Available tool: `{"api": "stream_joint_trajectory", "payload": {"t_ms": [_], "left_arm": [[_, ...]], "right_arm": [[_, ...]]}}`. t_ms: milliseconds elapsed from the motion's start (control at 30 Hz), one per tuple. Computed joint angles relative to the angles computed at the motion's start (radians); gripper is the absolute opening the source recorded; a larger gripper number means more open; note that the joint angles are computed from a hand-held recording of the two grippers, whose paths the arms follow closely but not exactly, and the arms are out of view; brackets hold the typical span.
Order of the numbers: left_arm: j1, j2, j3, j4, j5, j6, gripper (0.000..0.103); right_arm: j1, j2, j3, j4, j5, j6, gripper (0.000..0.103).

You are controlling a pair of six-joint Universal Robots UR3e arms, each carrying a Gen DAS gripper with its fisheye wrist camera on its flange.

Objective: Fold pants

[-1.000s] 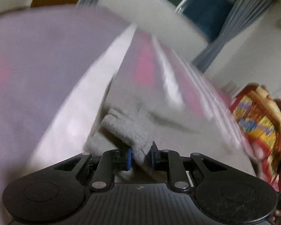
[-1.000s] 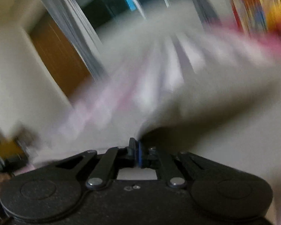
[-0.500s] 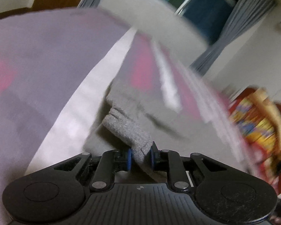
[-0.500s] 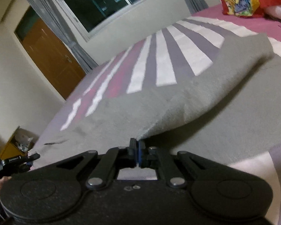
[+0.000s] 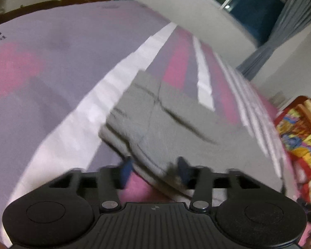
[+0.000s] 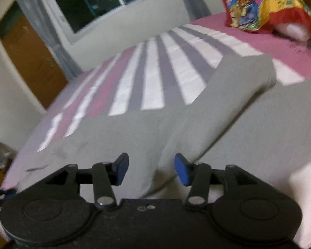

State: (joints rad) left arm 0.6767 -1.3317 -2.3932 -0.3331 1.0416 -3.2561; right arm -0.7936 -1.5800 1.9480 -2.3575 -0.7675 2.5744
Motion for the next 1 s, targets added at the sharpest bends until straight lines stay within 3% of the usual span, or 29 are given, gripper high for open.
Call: {"api": "stream_joint_trajectory", "payload": {"t_ms": [67, 133, 167, 200, 267, 300, 367, 433, 467, 567, 633, 667, 700, 733, 933, 967, 1000], "left_arm": [[-0.104, -0.108, 0.063, 0.051, 0.112, -0.068, 0.062], [-0.169, -0.189, 0.112, 0.066, 0.174, -0.121, 0.068], [-0.193, -0.226, 0.124, 0.098, 0.196, -0.140, 0.073], [-0.210, -0.245, 0.135, 0.111, 0.212, -0.155, 0.074], [-0.228, -0.256, 0.157, 0.098, 0.232, -0.154, 0.075], [-0.223, -0.246, 0.153, 0.090, 0.226, -0.144, 0.075], [-0.200, -0.228, 0.130, 0.091, 0.197, -0.126, 0.075], [-0.167, -0.206, 0.099, 0.095, 0.158, -0.097, 0.075], [-0.167, -0.210, 0.094, 0.107, 0.152, -0.096, 0.075], [-0.162, -0.220, 0.082, 0.133, 0.143, -0.089, 0.075], [-0.161, -0.224, 0.083, 0.136, 0.141, -0.082, 0.075], [-0.167, -0.236, 0.093, 0.138, 0.145, -0.084, 0.075], [-0.168, -0.239, 0.095, 0.138, 0.146, -0.082, 0.075], [-0.167, -0.242, 0.095, 0.140, 0.146, -0.083, 0.075], [-0.171, -0.251, 0.093, 0.157, 0.152, -0.091, 0.075], [-0.164, -0.250, 0.090, 0.157, 0.144, -0.086, 0.075], [-0.158, -0.247, 0.088, 0.154, 0.137, -0.082, 0.075]], "right_arm": [[0.161, 0.159, -0.182, -0.087, -0.231, 0.126, 0.068], [0.257, 0.275, -0.308, -0.077, -0.378, 0.162, 0.068], [0.272, 0.312, -0.340, -0.074, -0.404, 0.158, 0.061], [0.265, 0.322, -0.329, -0.095, -0.406, 0.145, 0.041], [0.184, 0.273, -0.261, -0.065, -0.294, 0.089, 0.006], [0.141, 0.227, -0.208, -0.070, -0.251, 0.062, 0.004], [0.021, 0.078, -0.059, -0.069, -0.156, -0.025, 0.004], [-0.109, -0.023, 0.013, 0.063, -0.076, -0.124, 0.004], [-0.163, -0.050, 0.036, 0.139, -0.073, -0.184, 0.004], [-0.177, 0.009, 0.030, 0.165, -0.141, -0.251, 0.004], [-0.225, -0.038, 0.028, 0.216, -0.039, -0.281, 0.017], [-0.229, -0.071, 0.047, 0.169, -0.005, -0.301, 0.031], [-0.207, -0.074, 0.044, 0.115, -0.010, -0.300, 0.046], [-0.163, -0.047, 0.016, 0.060, -0.042, -0.288, 0.048], [0.081, 0.257, -0.192, -0.188, -0.341, -0.249, 0.038], [0.066, 0.253, -0.194, -0.164, -0.332, -0.260, 0.015], [0.027, 0.245, -0.209, -0.088, -0.283, -0.276, 0.004]]}}
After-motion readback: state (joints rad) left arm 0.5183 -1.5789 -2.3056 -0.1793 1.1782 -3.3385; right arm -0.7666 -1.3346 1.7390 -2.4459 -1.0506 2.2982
